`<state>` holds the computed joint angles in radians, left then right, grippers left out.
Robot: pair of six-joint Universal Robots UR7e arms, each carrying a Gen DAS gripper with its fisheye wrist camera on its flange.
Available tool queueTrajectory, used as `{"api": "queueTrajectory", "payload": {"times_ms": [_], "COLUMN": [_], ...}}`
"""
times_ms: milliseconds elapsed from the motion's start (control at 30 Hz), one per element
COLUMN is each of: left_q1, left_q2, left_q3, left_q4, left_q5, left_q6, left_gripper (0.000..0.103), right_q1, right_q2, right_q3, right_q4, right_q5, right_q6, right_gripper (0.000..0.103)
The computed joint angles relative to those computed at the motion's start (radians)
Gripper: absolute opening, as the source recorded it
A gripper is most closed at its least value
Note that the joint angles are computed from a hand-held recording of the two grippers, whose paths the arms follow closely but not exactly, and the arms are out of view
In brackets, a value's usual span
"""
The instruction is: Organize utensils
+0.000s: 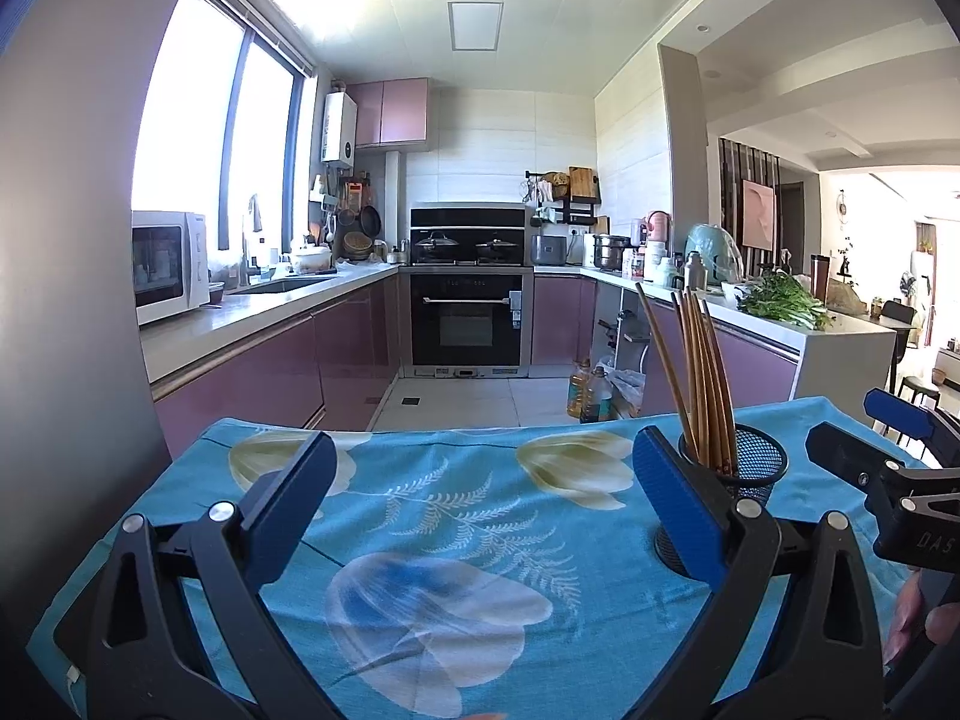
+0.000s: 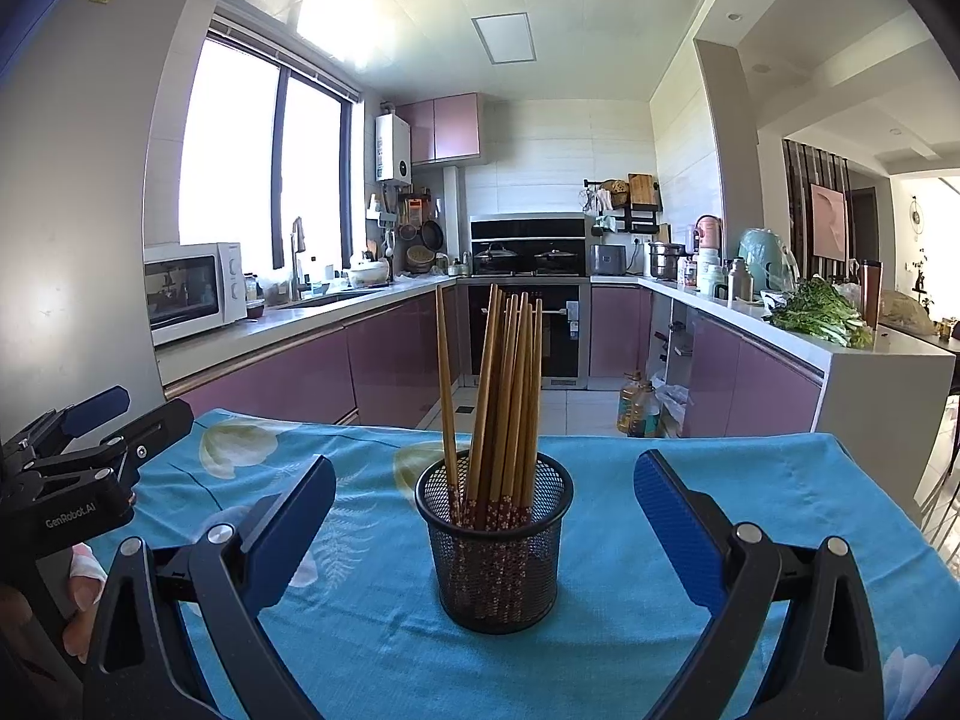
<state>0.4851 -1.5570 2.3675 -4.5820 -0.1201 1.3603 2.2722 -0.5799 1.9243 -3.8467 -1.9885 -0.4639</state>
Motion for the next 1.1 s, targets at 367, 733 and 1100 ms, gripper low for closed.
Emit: {"api": "queueTrajectory", "payload": {"times_ms": [367, 733, 1100], "left_q1": [-0.01, -0.013, -0.013], "left_q2": [0.002, -0.003, -0.002], "left_q3": [-0.032, -0.04, -0.042], "left_q4": [-0.105, -0.122, -0.13], "left_q5": [0.005, 0.009, 0.008], "left_q6": [0.136, 0.161, 0.172], "left_gripper": [0.097, 0.097, 0.097], "right_q1": [0.002, 0.004, 0.0], "right_q2": [-0.003, 0.0, 0.001], "right_q3": [0.0, -0.006, -0.005], "right_q4": [-0.001, -0.004, -0.01], "right_q5": [-0.001, -0.005, 0.001], "right_q6": [0.0, 0.0, 0.0], "right_gripper": [0.096, 0.096, 0.096]}}
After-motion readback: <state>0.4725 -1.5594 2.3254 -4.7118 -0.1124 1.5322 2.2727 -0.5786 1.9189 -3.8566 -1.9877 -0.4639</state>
